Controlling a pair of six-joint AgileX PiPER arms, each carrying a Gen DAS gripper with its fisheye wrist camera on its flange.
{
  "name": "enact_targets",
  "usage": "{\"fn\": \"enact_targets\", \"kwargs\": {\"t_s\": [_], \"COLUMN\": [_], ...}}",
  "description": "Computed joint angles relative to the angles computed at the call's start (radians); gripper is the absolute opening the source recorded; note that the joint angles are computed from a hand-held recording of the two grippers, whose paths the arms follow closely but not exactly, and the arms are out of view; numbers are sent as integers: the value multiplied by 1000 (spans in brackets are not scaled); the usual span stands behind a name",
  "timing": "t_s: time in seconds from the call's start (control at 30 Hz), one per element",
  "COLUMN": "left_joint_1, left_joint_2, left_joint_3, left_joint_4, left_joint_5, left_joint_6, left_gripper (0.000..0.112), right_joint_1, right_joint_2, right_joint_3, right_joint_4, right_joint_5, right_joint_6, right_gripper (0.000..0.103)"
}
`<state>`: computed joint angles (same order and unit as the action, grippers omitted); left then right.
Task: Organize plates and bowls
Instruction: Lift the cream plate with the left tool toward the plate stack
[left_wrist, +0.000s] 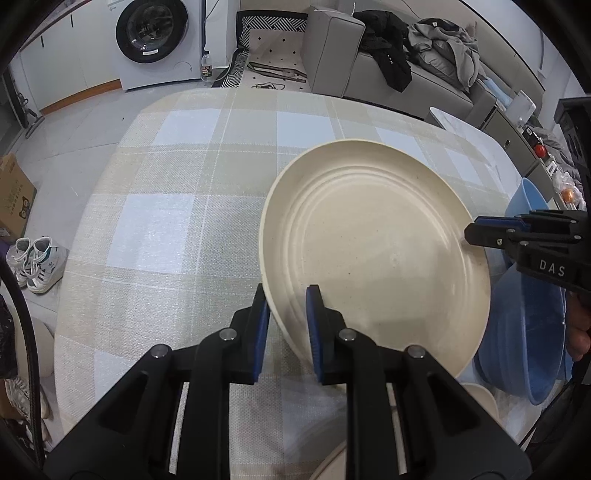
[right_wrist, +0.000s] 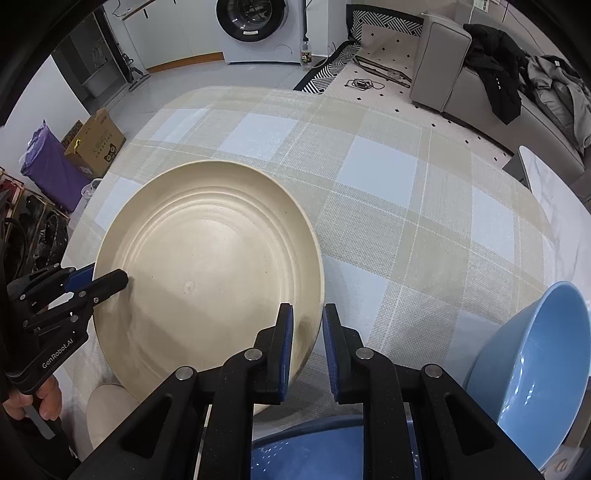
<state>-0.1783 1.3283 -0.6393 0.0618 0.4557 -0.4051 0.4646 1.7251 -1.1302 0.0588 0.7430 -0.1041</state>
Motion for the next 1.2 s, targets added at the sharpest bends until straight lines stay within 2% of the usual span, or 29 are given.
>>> {"fn": "enact_targets", "kwargs": {"t_s": [0.27, 0.67, 0.97, 1.2], "left_joint_1": [-14, -102, -305, -558], "left_joint_2": [-136, -349, -501, -575], "left_joint_3": [4, -11, -41, -72], "left_joint_4": [42, 113, 261, 396], "left_joint_5": [90, 275, 477, 654], "left_joint_6": [-48, -161, -383, -607], "left_gripper": [17, 17, 17, 17], "right_joint_1": [21, 82, 132, 163], "right_joint_2": [-94, -262, -381, -469], "right_joint_3": [34, 81, 123, 164], "right_joint_4": [7, -30, -51, -63], "right_joint_5": [6, 46, 67, 74], "right_joint_6": [12, 83, 124, 162], "right_gripper": [17, 17, 17, 17]}}
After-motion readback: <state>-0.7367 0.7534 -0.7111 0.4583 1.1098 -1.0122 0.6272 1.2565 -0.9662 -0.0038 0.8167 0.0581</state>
